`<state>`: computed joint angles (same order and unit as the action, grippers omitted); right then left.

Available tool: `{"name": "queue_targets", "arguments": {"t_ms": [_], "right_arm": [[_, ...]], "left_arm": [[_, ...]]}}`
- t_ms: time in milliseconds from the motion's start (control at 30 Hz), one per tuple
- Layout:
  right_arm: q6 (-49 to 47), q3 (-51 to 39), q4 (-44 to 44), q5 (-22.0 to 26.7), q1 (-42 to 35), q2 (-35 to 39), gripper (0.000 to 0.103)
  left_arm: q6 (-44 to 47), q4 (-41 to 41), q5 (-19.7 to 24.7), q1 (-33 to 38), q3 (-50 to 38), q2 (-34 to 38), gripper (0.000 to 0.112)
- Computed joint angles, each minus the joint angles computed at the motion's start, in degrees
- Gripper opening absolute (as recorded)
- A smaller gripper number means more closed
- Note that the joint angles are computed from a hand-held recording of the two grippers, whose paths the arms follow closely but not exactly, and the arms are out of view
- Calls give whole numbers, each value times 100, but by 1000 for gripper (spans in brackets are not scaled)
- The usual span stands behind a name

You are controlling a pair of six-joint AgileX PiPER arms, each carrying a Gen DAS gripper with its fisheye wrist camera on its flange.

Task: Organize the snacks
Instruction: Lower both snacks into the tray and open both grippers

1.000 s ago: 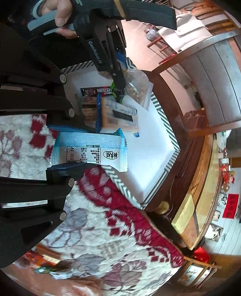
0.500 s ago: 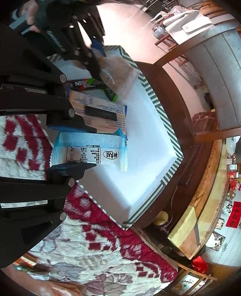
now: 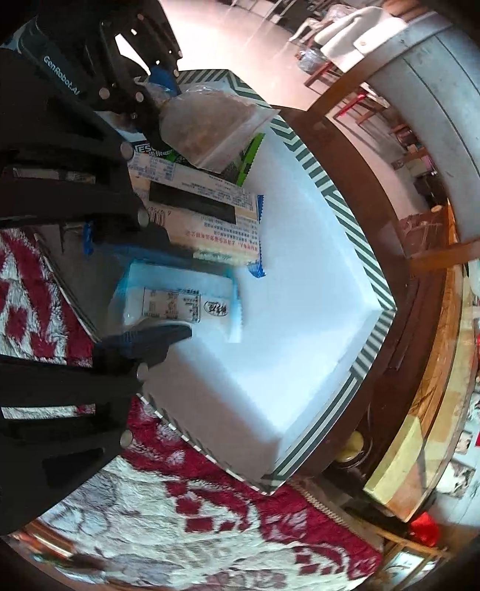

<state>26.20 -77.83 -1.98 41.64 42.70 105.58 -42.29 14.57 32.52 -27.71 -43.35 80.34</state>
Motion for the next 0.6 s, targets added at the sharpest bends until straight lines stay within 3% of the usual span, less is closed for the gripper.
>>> {"name": "queue_targets", "arguments": {"t_ms": [67,300,600], "right_arm": [[108,115,-47,-70,-8,-85,50],[516,794,-188,-442,133,-746,50],[1620,1684,-926,-668,499,-1700,50]], "left_arm": [[0,-2,51,-20,-30,44,50],[-875,739,190,-303,61,-202,74],[-1953,1697,707,-1063,-12,-424,79]]}}
